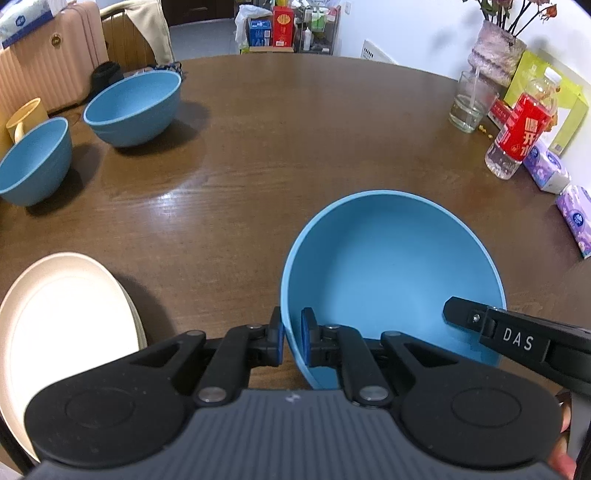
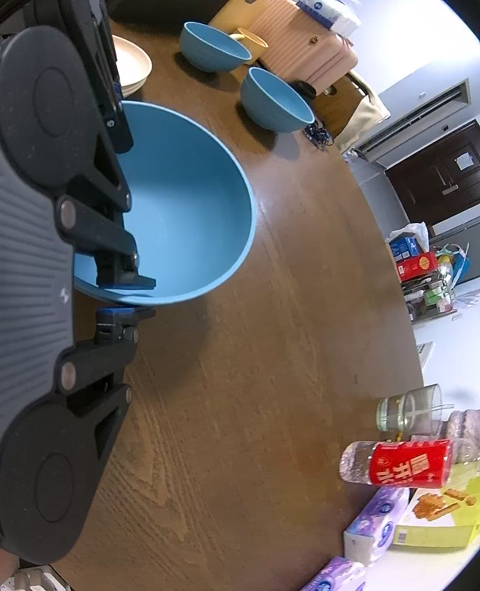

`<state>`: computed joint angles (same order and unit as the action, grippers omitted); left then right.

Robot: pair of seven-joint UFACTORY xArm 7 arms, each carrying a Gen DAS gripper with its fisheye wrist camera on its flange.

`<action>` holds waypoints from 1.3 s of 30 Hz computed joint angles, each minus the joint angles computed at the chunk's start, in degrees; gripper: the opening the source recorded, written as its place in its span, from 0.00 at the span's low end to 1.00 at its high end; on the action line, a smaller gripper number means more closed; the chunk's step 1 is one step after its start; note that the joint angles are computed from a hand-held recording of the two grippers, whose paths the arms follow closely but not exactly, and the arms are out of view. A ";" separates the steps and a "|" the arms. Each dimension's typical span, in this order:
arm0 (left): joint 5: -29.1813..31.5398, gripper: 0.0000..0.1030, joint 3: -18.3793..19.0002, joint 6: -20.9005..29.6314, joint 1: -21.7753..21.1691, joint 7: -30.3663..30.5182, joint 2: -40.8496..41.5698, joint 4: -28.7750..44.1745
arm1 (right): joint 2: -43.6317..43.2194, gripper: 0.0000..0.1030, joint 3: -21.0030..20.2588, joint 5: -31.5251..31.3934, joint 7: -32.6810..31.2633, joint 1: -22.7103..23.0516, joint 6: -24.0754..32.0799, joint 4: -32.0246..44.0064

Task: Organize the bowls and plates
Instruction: 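Lift and carry the light-blue bowl with both grippers across the table, then lower the light-blue bowl onto the table and open both grippers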

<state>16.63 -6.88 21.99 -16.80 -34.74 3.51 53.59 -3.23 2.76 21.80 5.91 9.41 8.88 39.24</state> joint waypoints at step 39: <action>5.19 0.10 2.06 -3.08 -1.62 -5.52 4.65 1.57 | 5.19 0.08 1.88 -0.62 1.12 -1.58 -4.86 0.76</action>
